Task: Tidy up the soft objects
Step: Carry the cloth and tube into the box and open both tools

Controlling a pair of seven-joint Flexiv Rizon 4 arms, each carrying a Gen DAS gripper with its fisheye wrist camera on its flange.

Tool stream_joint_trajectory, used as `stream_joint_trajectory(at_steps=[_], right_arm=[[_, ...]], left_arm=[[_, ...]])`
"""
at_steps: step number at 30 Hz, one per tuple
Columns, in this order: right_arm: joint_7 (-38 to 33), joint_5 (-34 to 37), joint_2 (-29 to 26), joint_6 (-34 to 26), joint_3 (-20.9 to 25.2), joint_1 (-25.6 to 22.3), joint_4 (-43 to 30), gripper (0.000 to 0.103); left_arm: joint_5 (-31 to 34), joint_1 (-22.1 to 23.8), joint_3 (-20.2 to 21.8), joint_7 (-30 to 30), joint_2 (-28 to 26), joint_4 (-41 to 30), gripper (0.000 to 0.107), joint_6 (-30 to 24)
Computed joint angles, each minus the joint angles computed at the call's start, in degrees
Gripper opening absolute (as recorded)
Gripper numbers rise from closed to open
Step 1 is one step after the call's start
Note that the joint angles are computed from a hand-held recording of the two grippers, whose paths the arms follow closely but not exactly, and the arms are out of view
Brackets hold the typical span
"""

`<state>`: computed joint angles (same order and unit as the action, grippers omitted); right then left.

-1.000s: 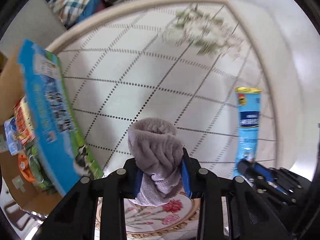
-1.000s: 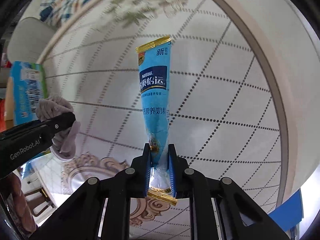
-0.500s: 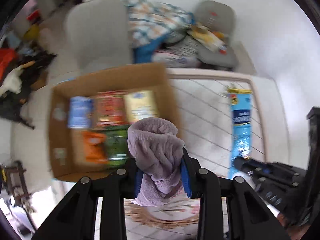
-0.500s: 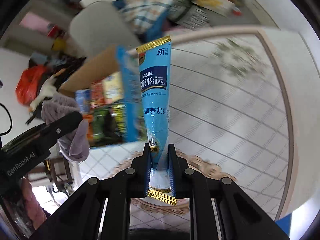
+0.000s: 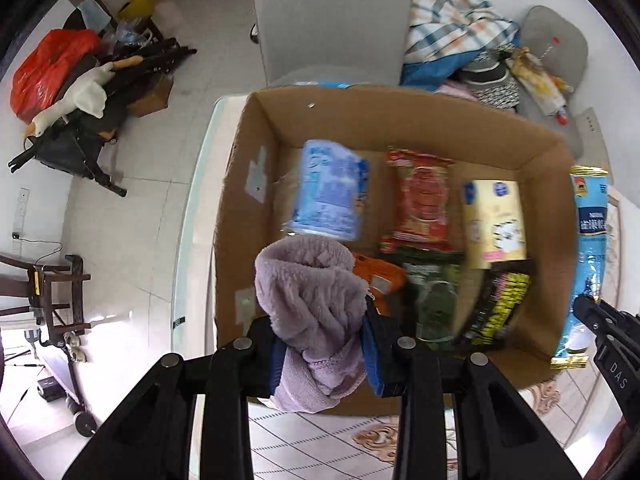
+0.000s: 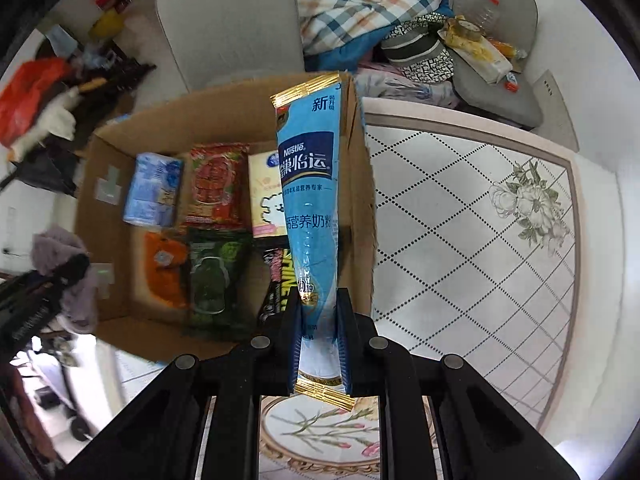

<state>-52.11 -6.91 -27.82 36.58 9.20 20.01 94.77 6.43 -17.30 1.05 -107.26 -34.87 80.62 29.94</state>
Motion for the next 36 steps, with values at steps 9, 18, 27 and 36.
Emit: stream_joint_trajectory(at_steps=[9,18,27,36], right_arm=[[1.75,-6.14,-6.33,-5.01,-2.32,2.73,-4.08,0.017],[2.68,-7.54,-8.38,-7.95,-2.68,3.33,-6.24,0.022],[3.97,-6.9,-7.12,-6.47,-2.33,2.95,-5.64,0.047],[3.39,-4.0,-4.95,-4.36,-0.84,2.16,-3.91,0.058]], left_arm=[[0.65,0.73,0.51,1.77,-3.44,-2.57,0.03,-3.57],[-1.54,1.6,0.14,2.06,-4.62,-3.46,0.036,-4.52],[-1.25,1.25,0.43,1.56,-3.42,-3.28,0.051,-3.06],[-0.66,0.88,0.42,-0.26,0.82,2.0,0.1,2.36]])
